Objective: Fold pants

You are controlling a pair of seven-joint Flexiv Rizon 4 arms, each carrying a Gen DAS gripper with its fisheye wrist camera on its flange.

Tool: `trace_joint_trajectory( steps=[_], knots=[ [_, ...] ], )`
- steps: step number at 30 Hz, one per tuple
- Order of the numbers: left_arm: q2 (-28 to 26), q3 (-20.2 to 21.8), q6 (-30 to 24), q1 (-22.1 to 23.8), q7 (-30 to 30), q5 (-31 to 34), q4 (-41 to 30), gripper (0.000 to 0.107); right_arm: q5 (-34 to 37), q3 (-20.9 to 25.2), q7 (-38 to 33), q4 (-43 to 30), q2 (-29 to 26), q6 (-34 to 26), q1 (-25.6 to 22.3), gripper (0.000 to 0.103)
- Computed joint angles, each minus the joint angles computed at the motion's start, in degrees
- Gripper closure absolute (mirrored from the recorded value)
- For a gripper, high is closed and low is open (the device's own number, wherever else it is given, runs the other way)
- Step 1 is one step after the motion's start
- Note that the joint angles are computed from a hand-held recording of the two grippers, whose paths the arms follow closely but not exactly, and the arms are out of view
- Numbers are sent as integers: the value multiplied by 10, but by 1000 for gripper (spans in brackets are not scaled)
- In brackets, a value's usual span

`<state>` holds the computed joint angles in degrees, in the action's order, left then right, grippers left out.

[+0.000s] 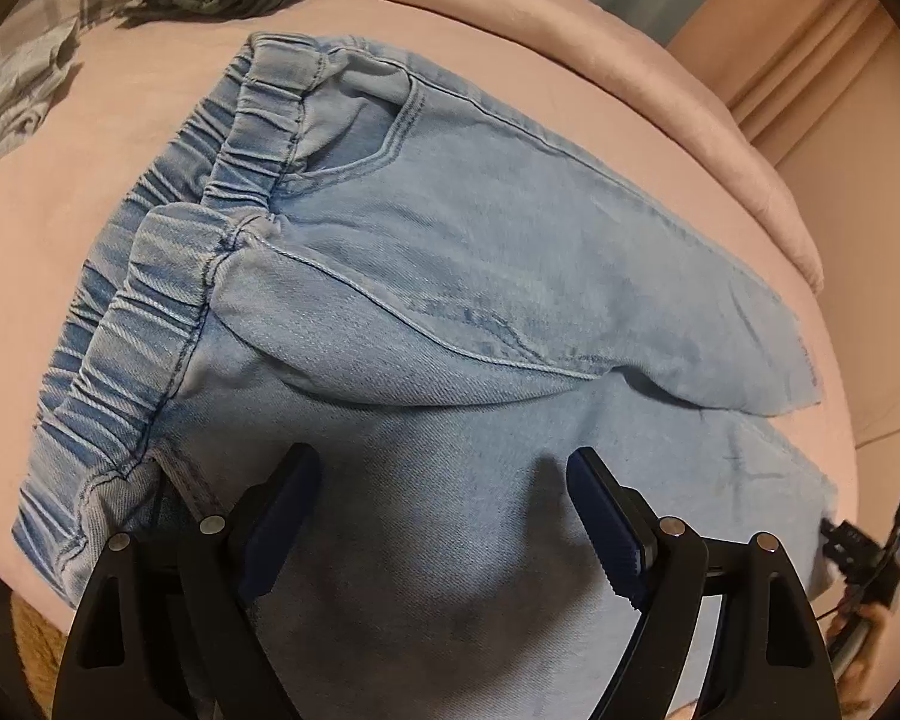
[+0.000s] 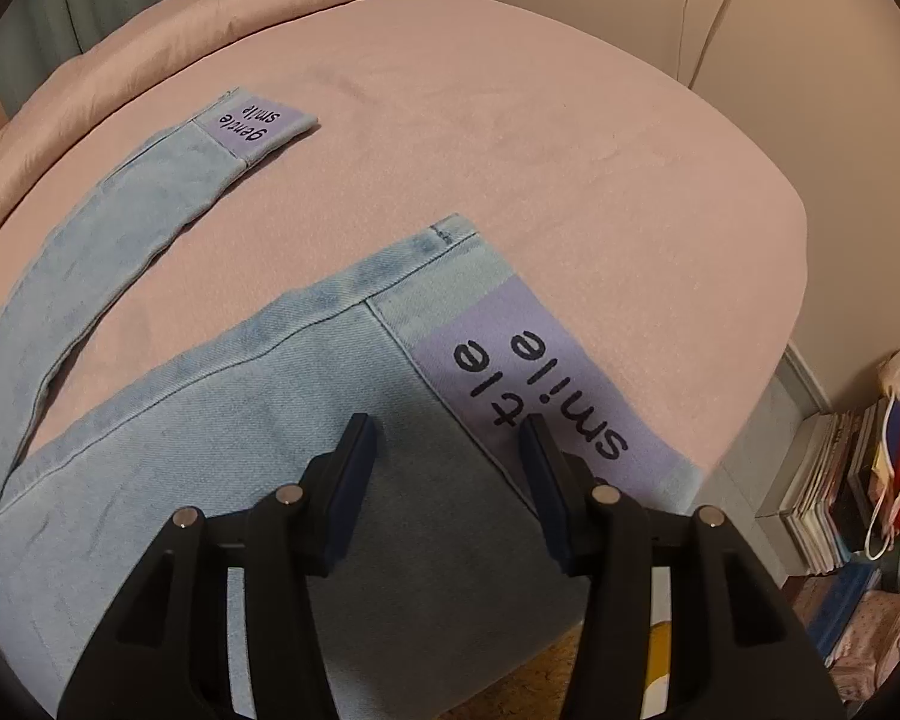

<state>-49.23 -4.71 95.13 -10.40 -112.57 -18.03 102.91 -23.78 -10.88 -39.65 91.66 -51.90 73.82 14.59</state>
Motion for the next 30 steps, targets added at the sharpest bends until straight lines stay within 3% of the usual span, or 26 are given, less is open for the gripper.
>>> trace_joint_trajectory(
  steps=[7, 10, 12, 17, 20, 23, 26, 30],
  knots=[
    [-5, -80, 46, 72, 15, 19, 26, 24, -2, -3, 5, -1, 4, -16, 5, 51],
    [-5, -81, 52, 73, 15, 23, 28, 24, -10, -20, 29, 14, 13, 2, 21, 50],
    [-4, -78, 53, 71, 15, 24, 29, 24, -13, -12, 19, 20, 19, 31, 19, 45],
    [-4, -91, 65, 83, 15, 32, 37, 24, -53, -45, 13, 8, 29, 30, 63, 33],
    [-7, -99, 73, 92, 14, 39, 39, 24, -44, 12, -30, -35, 23, 17, 36, 24],
    [-4, -97, 75, 92, 14, 43, 45, 24, -15, 88, -96, -106, 0, -20, 10, 21],
    [-3, -98, 81, 94, 12, 47, 49, 24, 20, 158, -176, -200, -38, -86, -2, 20],
    [-2, -95, 81, 90, 10, 48, 49, 24, 57, 211, -262, -319, -93, -167, 7, 18]
  ],
)
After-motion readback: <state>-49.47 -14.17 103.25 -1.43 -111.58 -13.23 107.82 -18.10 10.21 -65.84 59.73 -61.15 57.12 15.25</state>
